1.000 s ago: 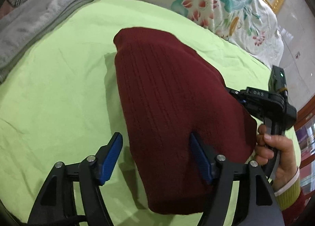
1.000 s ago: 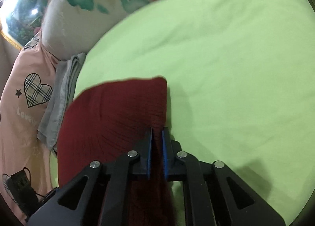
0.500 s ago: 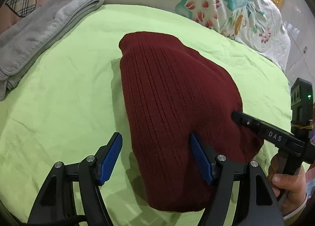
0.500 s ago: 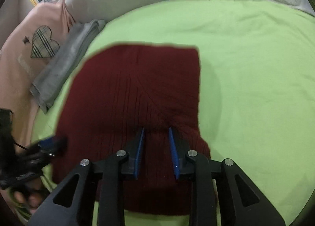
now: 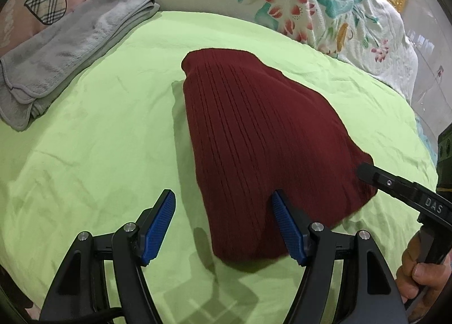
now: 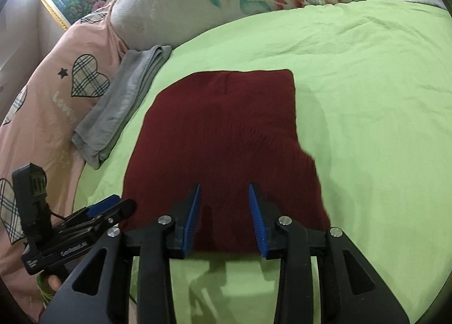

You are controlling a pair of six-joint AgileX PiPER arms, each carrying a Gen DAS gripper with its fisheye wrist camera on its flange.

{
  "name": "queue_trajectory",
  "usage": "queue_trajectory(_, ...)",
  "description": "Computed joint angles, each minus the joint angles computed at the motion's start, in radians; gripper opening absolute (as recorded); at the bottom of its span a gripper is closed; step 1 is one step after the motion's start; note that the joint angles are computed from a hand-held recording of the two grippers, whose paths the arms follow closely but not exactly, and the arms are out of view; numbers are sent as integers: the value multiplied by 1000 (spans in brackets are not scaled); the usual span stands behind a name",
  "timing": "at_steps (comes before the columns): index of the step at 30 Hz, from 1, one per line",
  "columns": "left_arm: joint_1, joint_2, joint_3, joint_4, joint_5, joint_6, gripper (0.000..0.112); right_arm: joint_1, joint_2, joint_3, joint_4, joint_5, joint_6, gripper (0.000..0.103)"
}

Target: Fold large clothes

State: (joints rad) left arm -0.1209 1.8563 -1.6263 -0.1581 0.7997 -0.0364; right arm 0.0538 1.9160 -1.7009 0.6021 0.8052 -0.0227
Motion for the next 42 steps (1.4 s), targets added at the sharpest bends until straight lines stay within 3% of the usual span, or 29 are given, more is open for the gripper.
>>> queue_trajectory(9, 10, -28, 44, 8, -13, 5, 72, -17, -91, 134, 57, -39, -47, 42)
queue_trajectory(18, 65, -156, 256, -237, -90, 299, 72, -50, -139, 217, 127, -78, -106, 46)
queue_trajectory(22, 21, -147, 289, -186, -132, 263, 72, -49, -95, 176, 136, -86, -112, 46)
queue_trajectory(24, -8, -133, 292, -72, -182, 131, 71, -44, -60, 140, 112, -82, -85, 47)
queue_trajectory(27, 4, -98, 271, -1, -193, 26, 62, -43, -19, 109, 85, -75, -43, 47)
queue_trajectory(30, 36, -109, 305, -71, -223, 65, 49, -41, -6, 115, 70, -81, -32, 47)
queue_trajectory(34, 18, -116, 332, 0, -251, 0, 46, -44, 7, 128, 61, -90, -25, 46)
queue_trajectory(38, 44, -115, 311, -104, -202, 120, 40, -50, -3, 133, 65, -81, -28, 47)
queue_trajectory(42, 107, -204, 363, -318, -164, 333, 36, -62, -57, 166, 93, -82, -69, 47)
